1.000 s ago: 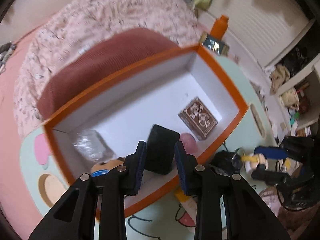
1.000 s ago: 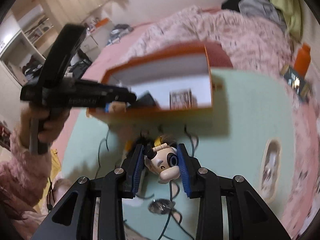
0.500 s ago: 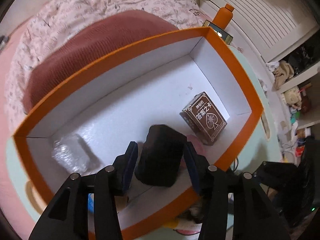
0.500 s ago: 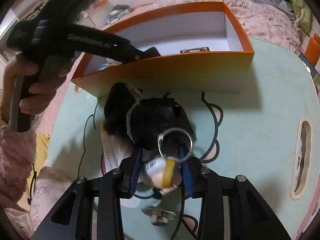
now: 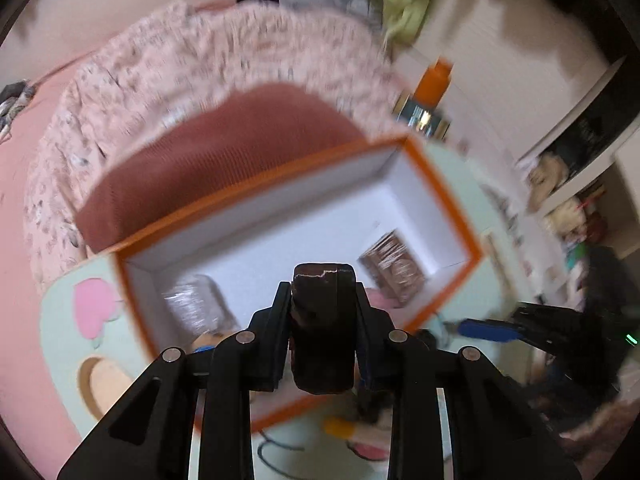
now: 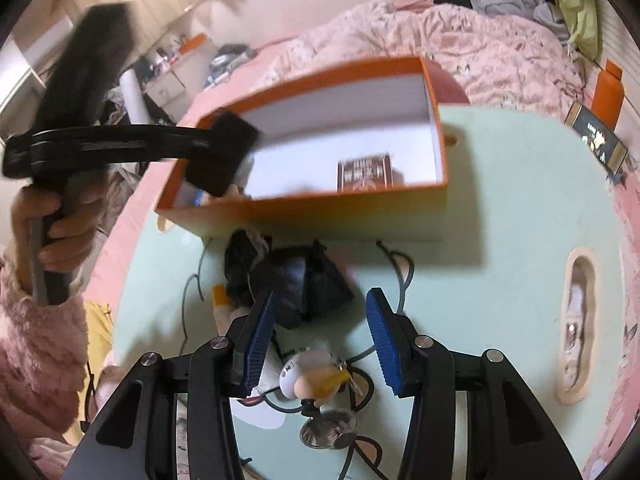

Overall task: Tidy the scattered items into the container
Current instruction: 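Grasp the black phone with the left tool and lift it out of the box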

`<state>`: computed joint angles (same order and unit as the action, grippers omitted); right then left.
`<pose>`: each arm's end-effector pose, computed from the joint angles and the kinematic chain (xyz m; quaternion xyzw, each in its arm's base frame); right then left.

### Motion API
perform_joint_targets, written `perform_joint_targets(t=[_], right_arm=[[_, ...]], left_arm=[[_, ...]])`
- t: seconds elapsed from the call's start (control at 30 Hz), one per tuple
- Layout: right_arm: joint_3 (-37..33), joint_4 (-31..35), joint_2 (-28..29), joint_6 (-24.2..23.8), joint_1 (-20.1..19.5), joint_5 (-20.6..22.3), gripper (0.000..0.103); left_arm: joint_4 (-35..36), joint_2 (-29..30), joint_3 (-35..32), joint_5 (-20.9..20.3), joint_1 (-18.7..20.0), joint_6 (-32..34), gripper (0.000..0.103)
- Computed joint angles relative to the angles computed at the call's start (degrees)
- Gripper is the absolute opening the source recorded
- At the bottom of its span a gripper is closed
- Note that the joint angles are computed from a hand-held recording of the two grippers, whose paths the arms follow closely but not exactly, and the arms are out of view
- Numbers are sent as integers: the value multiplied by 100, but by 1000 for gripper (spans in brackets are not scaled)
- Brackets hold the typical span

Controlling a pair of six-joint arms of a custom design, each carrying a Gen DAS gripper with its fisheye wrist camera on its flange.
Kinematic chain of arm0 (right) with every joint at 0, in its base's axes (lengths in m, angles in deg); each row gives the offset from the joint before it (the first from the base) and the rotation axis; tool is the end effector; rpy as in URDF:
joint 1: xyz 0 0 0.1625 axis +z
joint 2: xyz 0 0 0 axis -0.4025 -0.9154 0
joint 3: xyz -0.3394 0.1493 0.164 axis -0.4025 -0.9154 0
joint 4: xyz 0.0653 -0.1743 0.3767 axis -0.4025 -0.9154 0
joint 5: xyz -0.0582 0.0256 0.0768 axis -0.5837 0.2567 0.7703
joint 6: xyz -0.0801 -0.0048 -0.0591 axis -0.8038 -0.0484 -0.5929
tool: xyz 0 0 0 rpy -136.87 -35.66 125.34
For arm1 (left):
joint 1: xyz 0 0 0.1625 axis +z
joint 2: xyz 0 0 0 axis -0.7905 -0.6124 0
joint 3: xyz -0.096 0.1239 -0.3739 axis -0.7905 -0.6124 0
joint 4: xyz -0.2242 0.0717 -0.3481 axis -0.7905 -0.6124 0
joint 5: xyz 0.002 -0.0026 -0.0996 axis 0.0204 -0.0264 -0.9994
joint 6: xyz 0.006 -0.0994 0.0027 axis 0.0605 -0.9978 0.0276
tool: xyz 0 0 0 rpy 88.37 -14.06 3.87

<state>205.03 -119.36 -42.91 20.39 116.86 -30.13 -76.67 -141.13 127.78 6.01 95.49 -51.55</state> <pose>0.1461 -0.5039 0.1320 0.3847 -0.9177 0.0370 0.0925 -0.2132 -0.4722 0.1789 0.0727 0.9359 -0.2219 0.2637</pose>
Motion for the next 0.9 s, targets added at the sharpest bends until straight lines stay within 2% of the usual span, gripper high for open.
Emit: perform_joint_targets(t=[0.17,0.2,0.23,0.33,0.37,0.43,0.47,0.53,0.63,0.73,0.9], right_arm=[[-123,-240,27,-29,220,-8,46],[-222,-319,93,-49,290,-74,41],[-294,-479,176,-99,397,-198,36],[-632,-751,518,-79,720,-761,31],[-872,-559,708,53,825,-969,31],[-1404,332,1009,413,949,-1206,31],[-1663,668,1174,492,955,-1270,31],[-2077,1193,1507,677,1052,-1670,31],[-2412,1528,1884,728,1195,-2304,31],[-2657,1874,2166,896,1228,-2717,32],[-2757,1881,2349,913,1357,-3159,35]], left_arm=[[341,-815,659,238,-687,-808,29],[388,-894,780,250,-785,-973,29],[428,-949,900,274,-864,-1151,29],[734,-1110,1224,304,-1083,-1872,29],[775,-1127,1324,308,-1119,-2081,29],[817,-1079,1509,290,-1206,-2529,29],[828,-1066,1582,285,-1219,-2672,29],[750,-991,1717,254,-1200,-2892,29],[613,-841,1802,270,-1174,-3034,29],[559,-732,1820,400,-1224,-3033,29],[167,-643,1863,381,-1198,-2744,29]])
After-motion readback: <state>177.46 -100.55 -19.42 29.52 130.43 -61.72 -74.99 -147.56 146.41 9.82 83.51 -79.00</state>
